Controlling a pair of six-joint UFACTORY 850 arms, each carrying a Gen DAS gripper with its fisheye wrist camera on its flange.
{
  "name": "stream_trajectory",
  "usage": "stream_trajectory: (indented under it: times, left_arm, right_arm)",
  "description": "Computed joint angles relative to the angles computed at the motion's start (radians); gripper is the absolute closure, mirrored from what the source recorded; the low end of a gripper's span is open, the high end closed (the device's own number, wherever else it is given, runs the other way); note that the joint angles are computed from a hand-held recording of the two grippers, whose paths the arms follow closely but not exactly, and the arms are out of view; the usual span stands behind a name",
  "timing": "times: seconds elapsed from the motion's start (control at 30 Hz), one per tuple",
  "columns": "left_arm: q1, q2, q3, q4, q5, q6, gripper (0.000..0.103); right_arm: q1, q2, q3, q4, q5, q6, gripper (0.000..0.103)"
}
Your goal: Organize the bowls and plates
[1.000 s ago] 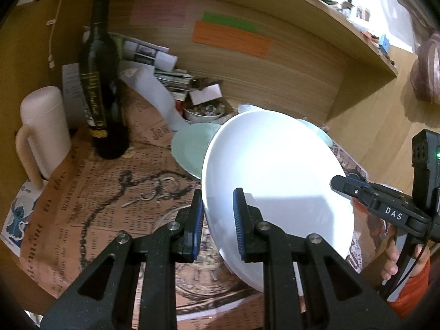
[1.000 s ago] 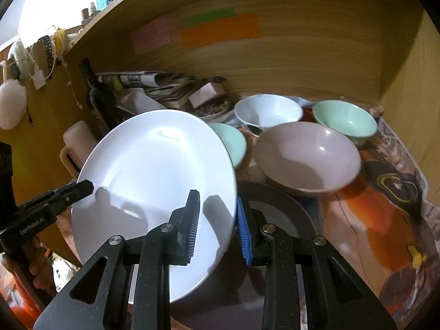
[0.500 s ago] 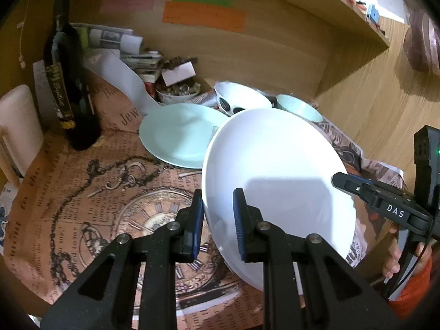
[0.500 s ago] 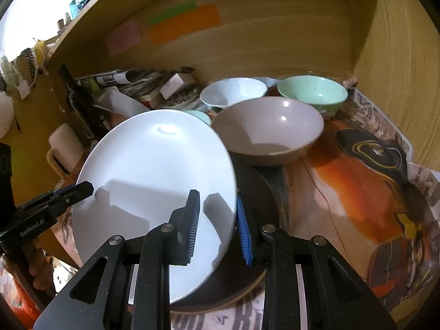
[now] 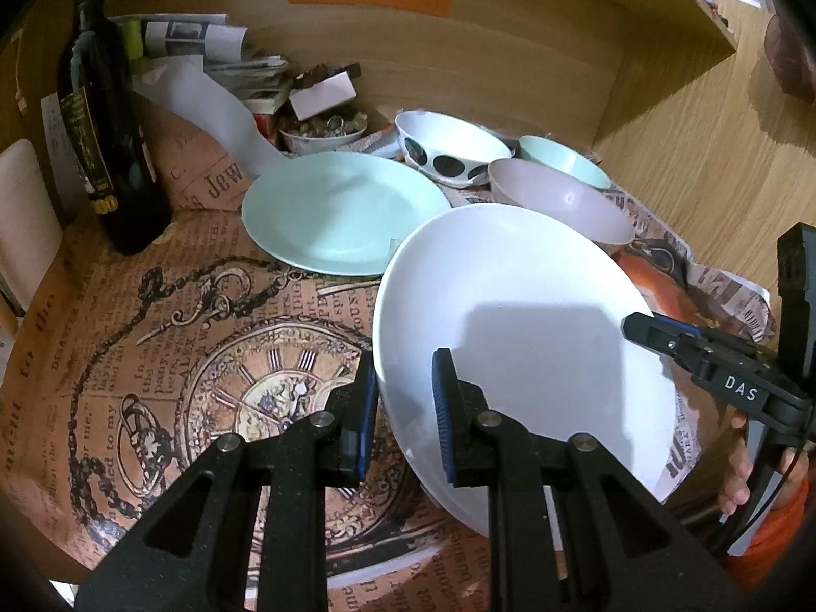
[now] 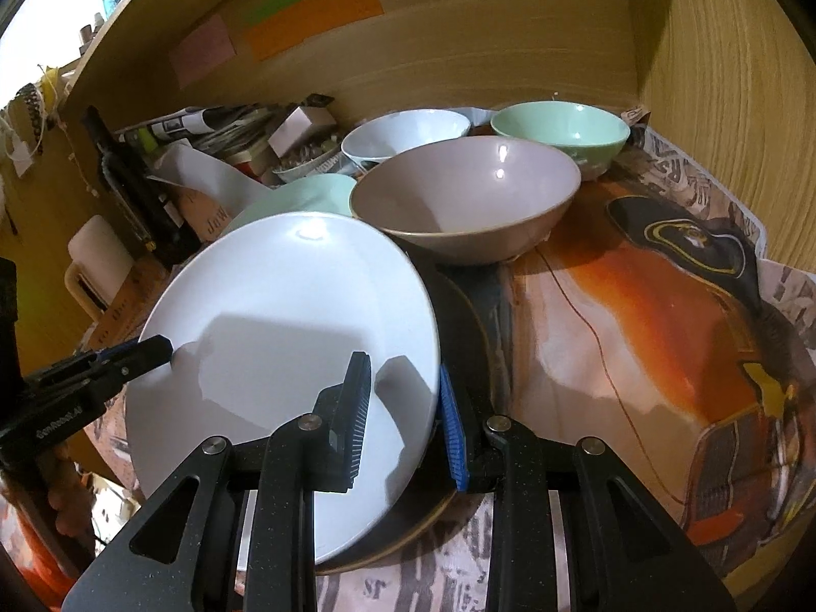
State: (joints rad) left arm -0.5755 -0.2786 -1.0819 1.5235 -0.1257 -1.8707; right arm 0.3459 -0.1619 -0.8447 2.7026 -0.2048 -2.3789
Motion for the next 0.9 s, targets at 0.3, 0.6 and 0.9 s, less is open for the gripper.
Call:
stream_trajectory:
  times: [0.3, 0.6, 0.9]
  left_arm:
    - [0.006, -0.033, -0.027, -0.279, 0.024, 0.284, 0.083]
    - [0.005, -0.06, -0.053, -0.415, 0.024, 0.427, 0.078]
    - [-0.003, -0.07, -0.06, -0.417, 0.024, 0.466, 0.067]
  right_arm:
    - [0.001, -0.011, -0.012, 0.032, 0.033, -0.044, 0.078]
    - [-0.003, -0.007, -0.011, 0.044, 0.035, -0.061, 0.079]
    - [0.005, -0.004, -0.016, 0.175, 0.059, -0.229, 0.078]
